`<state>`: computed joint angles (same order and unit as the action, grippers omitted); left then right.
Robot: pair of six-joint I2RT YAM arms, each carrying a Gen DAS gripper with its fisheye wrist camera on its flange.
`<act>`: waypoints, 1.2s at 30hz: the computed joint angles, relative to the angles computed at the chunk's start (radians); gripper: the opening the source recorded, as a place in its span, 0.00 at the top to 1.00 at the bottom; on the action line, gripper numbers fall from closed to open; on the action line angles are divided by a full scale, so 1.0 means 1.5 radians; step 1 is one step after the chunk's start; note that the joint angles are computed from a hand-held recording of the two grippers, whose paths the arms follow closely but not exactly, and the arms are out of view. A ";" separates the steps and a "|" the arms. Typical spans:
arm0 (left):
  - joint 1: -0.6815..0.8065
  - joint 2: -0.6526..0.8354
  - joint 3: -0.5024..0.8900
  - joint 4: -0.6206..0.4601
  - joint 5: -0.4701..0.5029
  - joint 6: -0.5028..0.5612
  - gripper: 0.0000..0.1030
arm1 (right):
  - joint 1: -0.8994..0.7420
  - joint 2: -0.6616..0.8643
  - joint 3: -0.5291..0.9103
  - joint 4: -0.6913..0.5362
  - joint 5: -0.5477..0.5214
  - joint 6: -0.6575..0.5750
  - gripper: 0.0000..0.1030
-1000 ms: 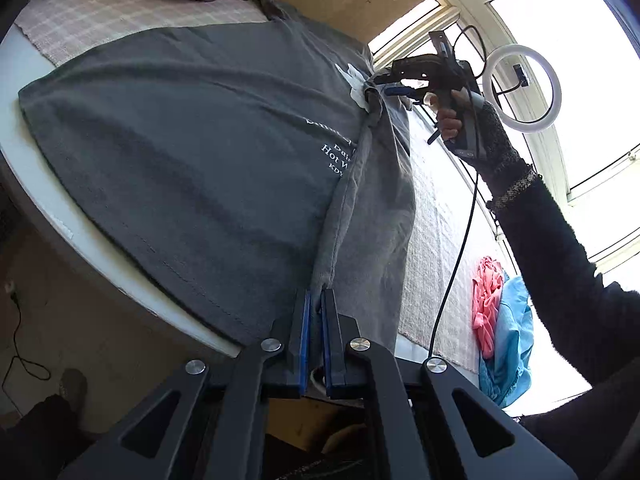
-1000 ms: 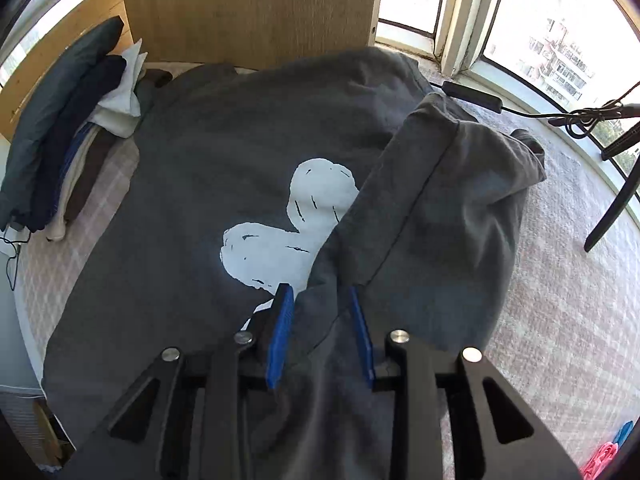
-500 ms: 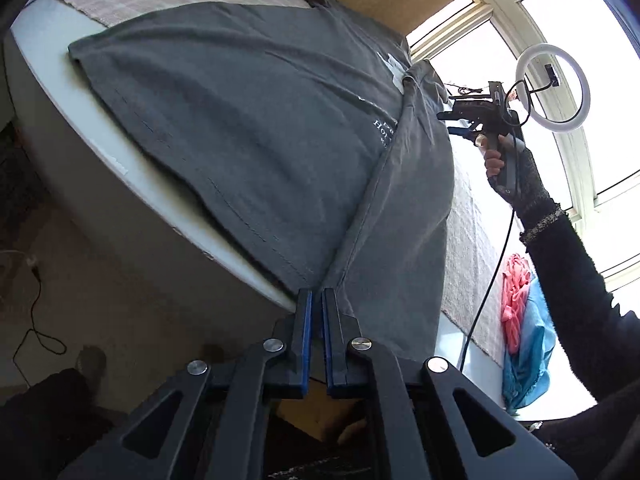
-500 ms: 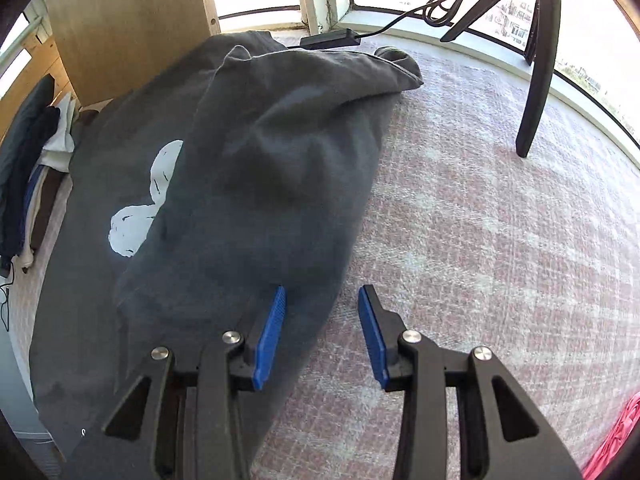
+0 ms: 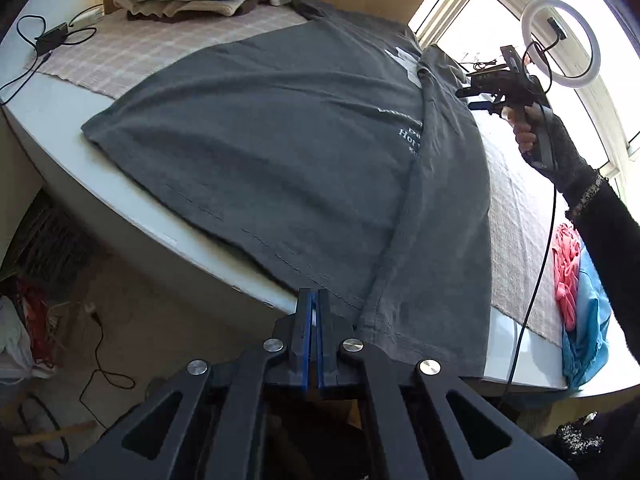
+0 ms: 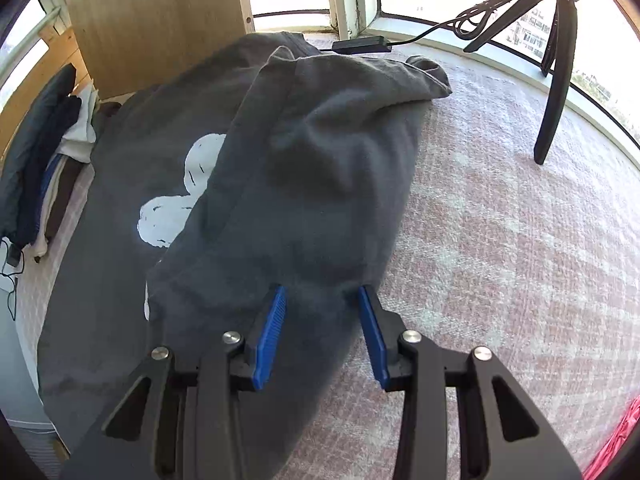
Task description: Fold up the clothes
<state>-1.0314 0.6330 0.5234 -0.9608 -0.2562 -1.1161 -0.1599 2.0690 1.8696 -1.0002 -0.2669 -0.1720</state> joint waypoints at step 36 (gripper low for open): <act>0.787 0.270 0.384 -0.022 0.316 0.698 0.70 | -0.096 -0.011 0.443 -0.366 -0.202 -0.075 0.62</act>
